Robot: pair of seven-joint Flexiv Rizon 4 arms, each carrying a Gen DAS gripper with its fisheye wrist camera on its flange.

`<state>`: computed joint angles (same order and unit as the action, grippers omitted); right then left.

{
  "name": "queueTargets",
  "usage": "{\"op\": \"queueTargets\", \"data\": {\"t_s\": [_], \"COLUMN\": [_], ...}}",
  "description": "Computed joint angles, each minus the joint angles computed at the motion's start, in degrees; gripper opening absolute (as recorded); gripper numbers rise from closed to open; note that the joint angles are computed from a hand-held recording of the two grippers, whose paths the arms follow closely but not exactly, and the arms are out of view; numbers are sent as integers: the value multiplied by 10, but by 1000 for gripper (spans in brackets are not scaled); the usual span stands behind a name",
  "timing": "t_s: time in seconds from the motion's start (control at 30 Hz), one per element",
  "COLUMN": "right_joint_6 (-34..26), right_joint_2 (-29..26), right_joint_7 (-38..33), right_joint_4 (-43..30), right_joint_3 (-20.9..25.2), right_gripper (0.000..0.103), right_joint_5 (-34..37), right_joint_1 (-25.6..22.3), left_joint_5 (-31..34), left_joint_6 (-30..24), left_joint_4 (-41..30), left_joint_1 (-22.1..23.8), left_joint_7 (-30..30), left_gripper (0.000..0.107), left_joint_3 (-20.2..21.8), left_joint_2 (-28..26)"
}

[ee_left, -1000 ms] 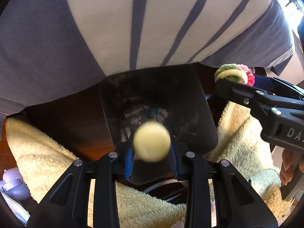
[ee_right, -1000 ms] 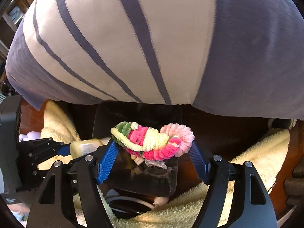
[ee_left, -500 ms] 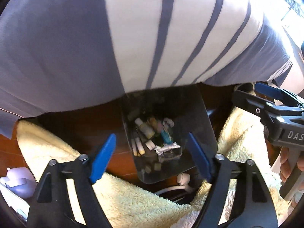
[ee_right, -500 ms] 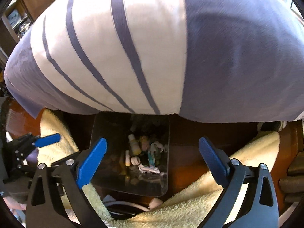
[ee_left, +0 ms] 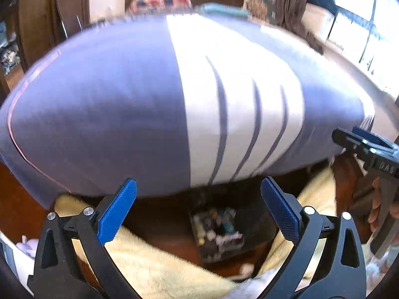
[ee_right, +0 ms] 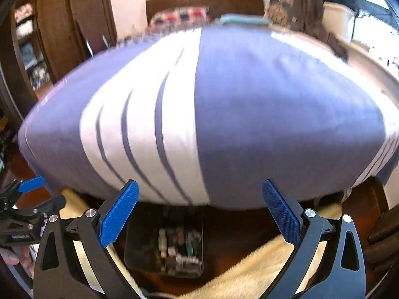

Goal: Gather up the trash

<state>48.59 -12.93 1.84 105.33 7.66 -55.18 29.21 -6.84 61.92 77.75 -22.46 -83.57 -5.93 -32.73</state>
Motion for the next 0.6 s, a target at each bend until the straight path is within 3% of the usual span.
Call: {"op": "queueTargets", "data": {"t_s": [0.13, 0.33, 0.6], "right_joint_6": [-39, -58, -143], "right_joint_2": [26, 55, 96], "right_joint_7": [16, 56, 148], "right_joint_4": [-2, -4, 9], "right_joint_3": [0, 11, 36], "right_gripper": [99, 99, 99], "right_joint_5": [-58, -134, -251], "right_joint_1": [8, -3, -10], "left_joint_5": [-21, 21, 56], "left_joint_6": [73, 154, 224], "left_joint_4": [19, 10, 3], "left_joint_1": [8, -25, -51], "left_joint_7": [8, -19, -55], "left_gripper": [95, 95, 95], "left_joint_3": [-19, 18, 53], "left_joint_2": [23, 41, 52]}}
